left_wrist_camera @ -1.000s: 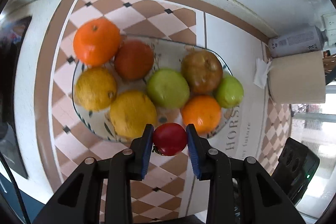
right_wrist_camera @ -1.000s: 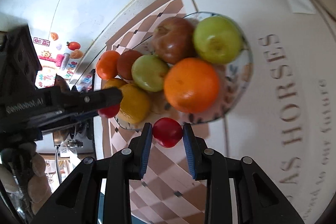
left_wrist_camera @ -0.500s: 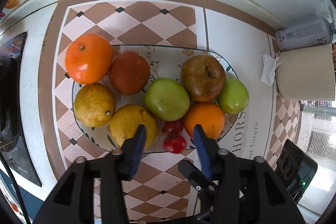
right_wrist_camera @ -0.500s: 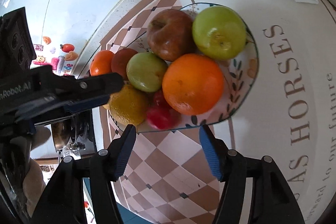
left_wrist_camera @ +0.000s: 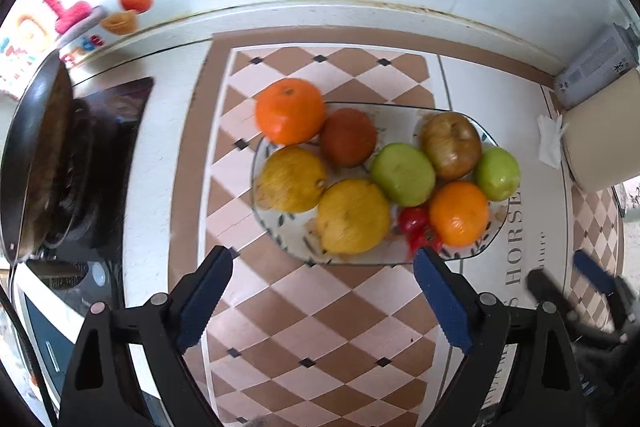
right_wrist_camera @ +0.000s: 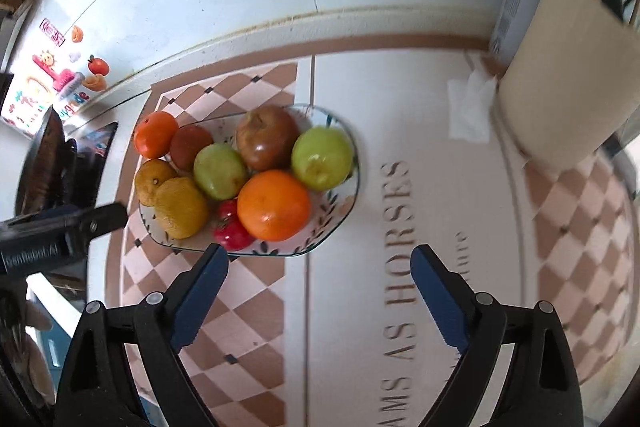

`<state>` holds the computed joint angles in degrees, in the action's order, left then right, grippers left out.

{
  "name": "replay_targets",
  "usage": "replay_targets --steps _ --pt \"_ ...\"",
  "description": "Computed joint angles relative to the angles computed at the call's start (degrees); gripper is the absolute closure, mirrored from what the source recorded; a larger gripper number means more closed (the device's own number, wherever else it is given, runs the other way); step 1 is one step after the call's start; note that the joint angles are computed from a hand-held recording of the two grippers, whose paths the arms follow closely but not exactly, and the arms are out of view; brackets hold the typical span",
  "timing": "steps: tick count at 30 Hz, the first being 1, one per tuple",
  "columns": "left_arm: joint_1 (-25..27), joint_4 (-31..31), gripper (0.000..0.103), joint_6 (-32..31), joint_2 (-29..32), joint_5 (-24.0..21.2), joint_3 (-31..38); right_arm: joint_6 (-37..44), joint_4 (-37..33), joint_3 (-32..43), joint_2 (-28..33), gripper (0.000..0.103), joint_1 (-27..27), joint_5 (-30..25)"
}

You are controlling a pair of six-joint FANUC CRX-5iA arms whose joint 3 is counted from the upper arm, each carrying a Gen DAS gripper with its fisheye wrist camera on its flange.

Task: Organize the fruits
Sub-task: 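Lift both open tools away from the plate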

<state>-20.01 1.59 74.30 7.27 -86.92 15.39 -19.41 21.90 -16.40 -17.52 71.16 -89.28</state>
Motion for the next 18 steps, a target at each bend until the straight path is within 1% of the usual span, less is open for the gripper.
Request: replay_targets --steps 4,6,9,12,15,18 --pt "1.1 -0.3 0.01 1.0 -3.4 1.7 -2.9 0.4 1.4 2.1 1.0 0.008 1.3 -2.4" --pt "1.5 -0.1 0.01 0.9 -5.4 2.7 -4.3 -0.7 2.3 2.9 1.2 0.008 2.9 -3.8" --pt "2.5 0.8 0.01 -0.3 -9.2 5.5 -7.0 -3.1 3.9 4.9 2.2 0.007 6.0 -7.2" --pt "3.9 2.4 0.01 -2.5 -12.9 7.5 -9.5 -6.1 5.8 7.4 3.8 0.006 9.7 -11.2" --pt "6.2 4.8 0.01 -5.5 -16.5 8.1 -11.8 -9.2 7.8 10.7 5.9 0.006 13.7 -15.7" --pt "9.7 8.3 0.01 -9.5 -20.6 7.9 -14.3 -11.3 9.5 15.1 9.2 0.006 17.6 -20.7"
